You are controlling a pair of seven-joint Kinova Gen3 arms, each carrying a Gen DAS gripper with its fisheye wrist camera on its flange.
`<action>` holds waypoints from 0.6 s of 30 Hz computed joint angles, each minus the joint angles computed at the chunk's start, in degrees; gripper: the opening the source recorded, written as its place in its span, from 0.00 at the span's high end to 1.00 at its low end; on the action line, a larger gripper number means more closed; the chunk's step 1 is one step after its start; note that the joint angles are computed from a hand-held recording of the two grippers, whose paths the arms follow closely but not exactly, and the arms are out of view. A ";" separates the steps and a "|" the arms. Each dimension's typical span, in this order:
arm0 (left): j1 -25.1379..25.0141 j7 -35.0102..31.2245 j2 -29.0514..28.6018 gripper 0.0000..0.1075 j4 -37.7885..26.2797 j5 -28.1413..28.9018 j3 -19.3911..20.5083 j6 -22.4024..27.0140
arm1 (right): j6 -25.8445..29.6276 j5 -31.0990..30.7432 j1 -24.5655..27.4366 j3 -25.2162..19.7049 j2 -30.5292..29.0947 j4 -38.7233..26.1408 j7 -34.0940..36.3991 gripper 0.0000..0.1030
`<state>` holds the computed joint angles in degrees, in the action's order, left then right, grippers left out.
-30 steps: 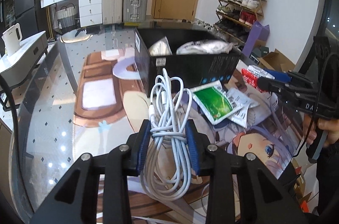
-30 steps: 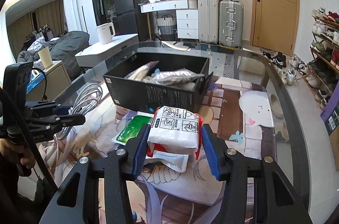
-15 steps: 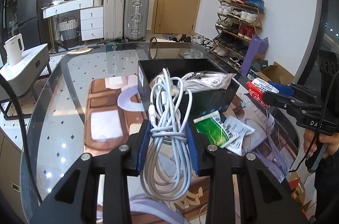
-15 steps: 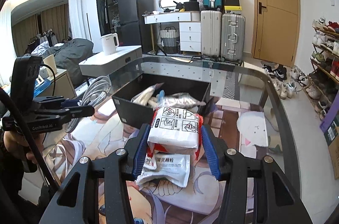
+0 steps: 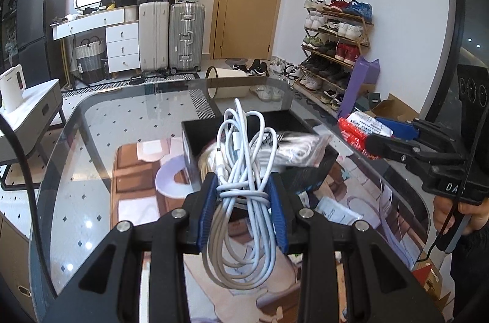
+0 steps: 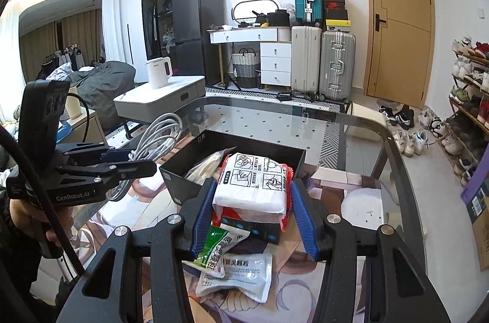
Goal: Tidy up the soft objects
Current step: 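Carry the cable over the black box while the right carries the packet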
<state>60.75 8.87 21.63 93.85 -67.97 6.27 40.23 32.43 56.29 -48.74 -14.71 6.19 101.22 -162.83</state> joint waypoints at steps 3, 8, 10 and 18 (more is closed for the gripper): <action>-0.79 -1.51 0.31 0.70 -0.86 0.14 -0.12 -0.72 | 0.20 -1.84 0.41 0.09 0.62 -1.39 2.72 0.52; -1.53 -3.24 0.88 0.70 -2.03 0.74 -0.88 -1.85 | 0.24 -2.90 0.27 0.80 1.01 -2.30 4.52 0.52; -1.54 -3.74 1.05 0.70 -2.35 1.10 -1.27 -2.14 | 0.31 -3.15 0.17 1.04 1.16 -2.63 4.93 0.52; -2.67 -8.51 2.92 0.70 -5.29 4.13 -2.88 -4.04 | -0.14 -7.01 1.14 1.89 2.23 -4.42 9.58 0.52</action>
